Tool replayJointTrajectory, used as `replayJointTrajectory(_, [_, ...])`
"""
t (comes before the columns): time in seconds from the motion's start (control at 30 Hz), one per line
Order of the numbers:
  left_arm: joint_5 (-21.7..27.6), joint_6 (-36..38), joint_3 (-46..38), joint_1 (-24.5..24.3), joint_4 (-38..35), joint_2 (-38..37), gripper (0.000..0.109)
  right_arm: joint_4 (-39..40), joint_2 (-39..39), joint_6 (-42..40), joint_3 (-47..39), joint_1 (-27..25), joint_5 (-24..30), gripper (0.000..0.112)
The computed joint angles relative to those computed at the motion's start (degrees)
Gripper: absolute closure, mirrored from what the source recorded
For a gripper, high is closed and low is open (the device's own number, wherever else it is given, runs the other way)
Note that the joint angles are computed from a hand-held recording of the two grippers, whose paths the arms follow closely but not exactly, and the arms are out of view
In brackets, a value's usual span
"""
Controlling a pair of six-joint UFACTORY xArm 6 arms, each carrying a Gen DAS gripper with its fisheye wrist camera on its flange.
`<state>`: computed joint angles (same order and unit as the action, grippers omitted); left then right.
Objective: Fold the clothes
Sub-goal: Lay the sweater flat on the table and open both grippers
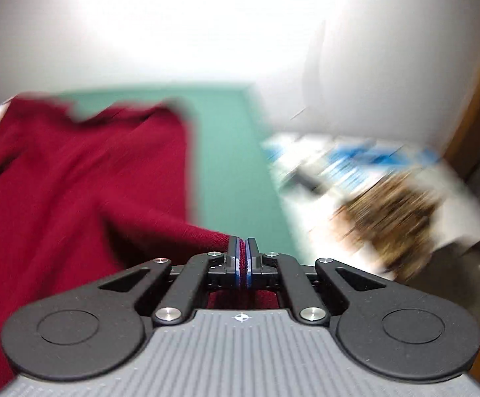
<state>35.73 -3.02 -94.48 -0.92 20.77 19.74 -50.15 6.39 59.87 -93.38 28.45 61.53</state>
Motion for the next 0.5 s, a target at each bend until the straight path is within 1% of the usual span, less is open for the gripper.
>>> replayJointTrajectory(0.07, [2.7, -4.0, -9.1, 1.2, 4.7, 5.9, 0.088, -8.8, 2.6, 6.8, -5.4, -2.1, 4.7, 0.109])
replayJointTrajectory(0.1, [5.0, -4.2, -14.5, 1.8, 4.3, 8.9, 0.087, -11.9, 3.9, 9.4, -7.9, -3.1, 6.4, 0.107])
replayJointTrajectory(0.13, [6.8, -3.1, -19.7, 2.4, 2.1, 11.6, 0.084, -13.5, 4.7, 11.5, -9.4, -4.0, 6.9, 0.092])
replayJointTrajectory(0.17, [7.2, -2.0, -22.5, 3.0, 0.3, 12.9, 0.081, -13.5, 5.3, 12.9, -10.8, -4.6, 7.2, 0.066])
replayJointTrajectory(0.2, [7.3, -0.1, -22.9, 3.3, -1.4, 12.3, 0.078, -11.1, 5.5, 13.2, -11.8, -4.8, 7.1, 0.058])
replayJointTrajectory(0.23, [5.3, 1.8, -20.9, 3.6, -3.1, 10.3, 0.072, -9.1, 4.3, 13.8, -10.3, -4.8, 4.8, 0.057])
replayJointTrajectory(0.27, [3.5, 3.9, -19.1, 3.9, -4.9, 8.5, 0.066, -7.3, 1.8, 14.4, -6.5, -4.6, 0.3, 0.058])
replayJointTrajectory(0.3, [0.5, 6.2, -14.9, 4.3, -6.8, 5.2, 0.044, -5.1, -0.5, 13.7, -2.8, -4.1, -3.8, 0.059])
replayJointTrajectory(0.33, [-2.7, 8.9, -10.0, 4.7, -9.1, 1.5, 0.027, -2.1, -2.4, 10.9, 0.5, -3.0, -6.3, 0.059])
replayJointTrajectory(0.37, [-5.4, 11.8, -5.2, 4.9, -10.9, -2.1, 0.023, 0.8, -4.1, 7.8, 3.4, -1.6, -7.8, 0.059])
replayJointTrajectory(0.4, [-7.9, 14.9, -0.5, 5.1, -12.6, -5.6, 0.022, 3.6, -5.7, 4.9, 6.4, 0.2, -8.6, 0.059])
replayJointTrajectory(0.43, [-8.9, 17.3, 3.3, 5.2, -13.6, -8.7, 0.022, 6.5, -7.0, 1.7, 9.1, 2.1, -9.4, 0.059])
replayJointTrajectory(0.47, [-7.5, 19.9, 5.8, 5.1, -16.9, -11.1, 0.023, 8.8, -8.2, -1.1, 11.7, 4.0, -9.9, 0.059])
replayJointTrajectory(0.5, [-5.0, 22.3, 7.5, 5.0, -21.0, -13.2, 0.026, 10.1, -9.5, -3.0, 14.1, 6.0, -9.8, 0.059])
